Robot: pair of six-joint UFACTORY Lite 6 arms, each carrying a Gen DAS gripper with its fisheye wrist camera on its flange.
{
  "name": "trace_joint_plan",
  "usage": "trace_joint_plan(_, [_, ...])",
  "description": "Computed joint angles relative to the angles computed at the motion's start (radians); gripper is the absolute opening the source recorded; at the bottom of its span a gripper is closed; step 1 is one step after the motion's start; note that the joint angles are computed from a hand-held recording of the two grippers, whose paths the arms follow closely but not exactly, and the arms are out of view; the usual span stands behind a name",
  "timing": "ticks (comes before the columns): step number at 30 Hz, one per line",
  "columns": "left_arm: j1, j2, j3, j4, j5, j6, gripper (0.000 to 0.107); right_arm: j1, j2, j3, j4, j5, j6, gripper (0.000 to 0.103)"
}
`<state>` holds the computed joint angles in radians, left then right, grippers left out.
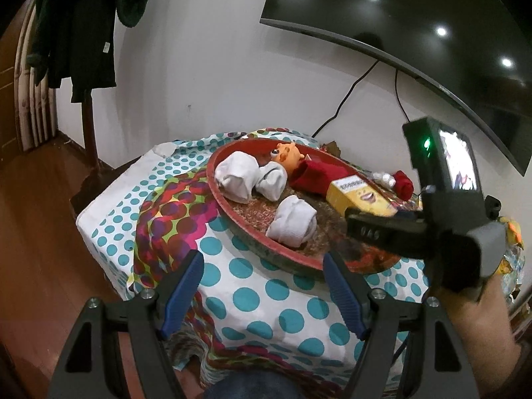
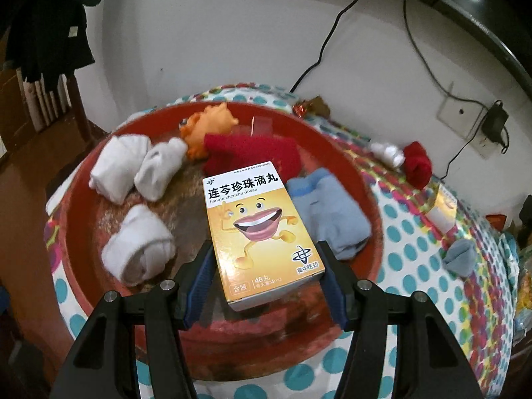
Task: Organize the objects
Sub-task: 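Carry the yellow box over the red tray, then lower the yellow box onto the tray and open the right gripper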
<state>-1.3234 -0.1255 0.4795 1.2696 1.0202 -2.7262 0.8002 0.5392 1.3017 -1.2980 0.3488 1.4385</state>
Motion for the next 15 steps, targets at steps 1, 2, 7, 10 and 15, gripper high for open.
trace_joint_plan(1, [0.004, -0.002, -0.003, 0.003, -0.004, -0.002, 0.076, -0.002, 0.010, 0.006, 0.010, -0.006, -0.006, 0.057])
trace_joint_plan(2, [0.008, -0.004, -0.006, 0.005, -0.008, -0.003, 0.076, -0.003, 0.019, 0.010, 0.010, -0.011, -0.002, 0.057])
trace_joint_plan(7, [0.018, -0.008, -0.010, 0.011, -0.021, -0.006, 0.076, -0.001, 0.056, 0.034, 0.013, -0.021, 0.002, 0.057])
trace_joint_plan(10, [0.019, -0.007, -0.010, 0.011, -0.021, -0.006, 0.076, 0.001, 0.071, 0.042, 0.013, -0.025, 0.003, 0.057])
trace_joint_plan(15, [0.018, 0.002, -0.004, 0.012, -0.027, 0.000, 0.076, -0.004, 0.094, 0.047, 0.013, -0.034, 0.015, 0.058])
